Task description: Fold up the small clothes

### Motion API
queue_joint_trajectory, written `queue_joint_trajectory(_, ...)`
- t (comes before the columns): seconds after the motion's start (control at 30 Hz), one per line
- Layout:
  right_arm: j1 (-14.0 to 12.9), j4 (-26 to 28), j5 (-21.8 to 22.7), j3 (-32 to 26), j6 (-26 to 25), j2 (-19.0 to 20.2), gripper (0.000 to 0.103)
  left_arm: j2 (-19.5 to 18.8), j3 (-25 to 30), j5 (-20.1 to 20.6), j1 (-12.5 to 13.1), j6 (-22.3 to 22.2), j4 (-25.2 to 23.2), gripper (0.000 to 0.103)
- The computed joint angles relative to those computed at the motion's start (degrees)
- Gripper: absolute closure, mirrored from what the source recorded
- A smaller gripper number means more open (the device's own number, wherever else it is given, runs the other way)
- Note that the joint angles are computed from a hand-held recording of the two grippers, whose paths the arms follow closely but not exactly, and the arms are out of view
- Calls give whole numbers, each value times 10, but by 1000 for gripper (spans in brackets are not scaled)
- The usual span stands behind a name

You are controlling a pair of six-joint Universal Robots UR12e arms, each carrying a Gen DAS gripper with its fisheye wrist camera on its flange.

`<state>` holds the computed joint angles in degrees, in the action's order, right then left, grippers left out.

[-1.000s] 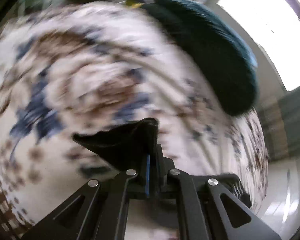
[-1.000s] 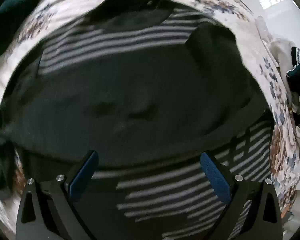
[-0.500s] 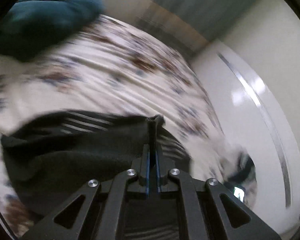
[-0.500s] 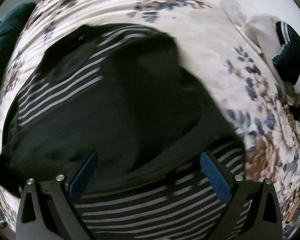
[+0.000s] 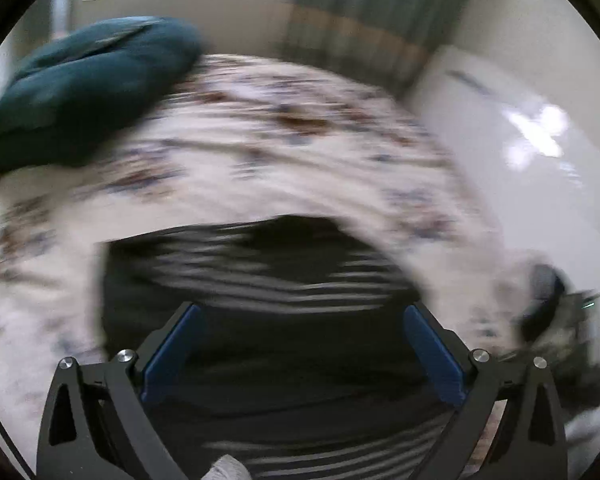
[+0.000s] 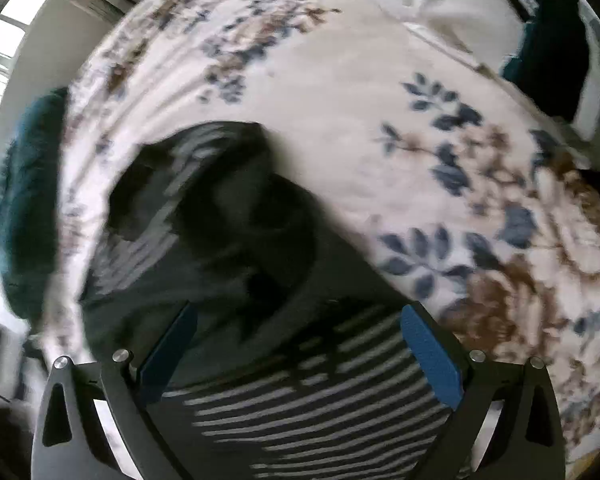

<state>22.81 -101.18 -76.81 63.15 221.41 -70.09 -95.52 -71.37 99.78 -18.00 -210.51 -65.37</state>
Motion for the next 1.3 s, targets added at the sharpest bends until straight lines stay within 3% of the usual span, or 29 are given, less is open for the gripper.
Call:
queue_joint_trajectory(0.07, -3, -21, 38, -8, -2, 11, 0, 27, -31, 60, 13, -27, -40, 0)
queue_joint_trajectory(0.17, 2, -30, 63, -33, -9, 37, 1, 58, -67, 95, 44, -57, -107, 0)
queue_joint_trajectory(0.23, 13, -1, 49, -74, -43, 69, 16, 73, -83, 108, 64, -82, -156, 0)
queue_joint_trajectory(0.3, 19, 27, 47, -101, -64, 92, 26, 83, -96, 110, 75, -92, -170, 0)
queue_joint_trajectory(0.43, 39, 136, -2, -182, -136, 149, 30, 86, -109, 105, 92, -105, -174, 0)
queue_joint_trajectory(0.47, 42, 144, 1, -188, -150, 156, 41, 84, -109, 101, 94, -104, -172, 0)
queue_joint_trajectory(0.5, 43, 147, 0, -190, -157, 159, 92, 80, -107, 98, 96, -103, -173, 0)
queue_joint_trajectory(0.63, 59, 110, -61, -186, -170, 147, 92, 69, -99, 85, 101, -96, -165, 0)
queue_joint_trajectory(0.8, 58, 72, -77, -179, -124, 124, 94, 43, -82, 68, 102, -71, -137, 0)
queue_joint_trajectory(1.1, 23, 83, -79, -229, -75, 159, 93, -14, -46, 64, 99, 9, -146, 0)
queue_joint_trajectory(1.17, 16, 124, -55, -254, -73, 176, 87, -17, -44, 64, 98, 20, -150, 0)
queue_joint_trajectory(1.23, 15, 109, -63, -236, -53, 164, 62, -16, -46, 59, 99, 22, -154, 0)
queue_joint_trajectory(1.3, 14, 80, -60, -197, -31, 140, 48, -13, -47, 48, 101, 22, -163, 0)
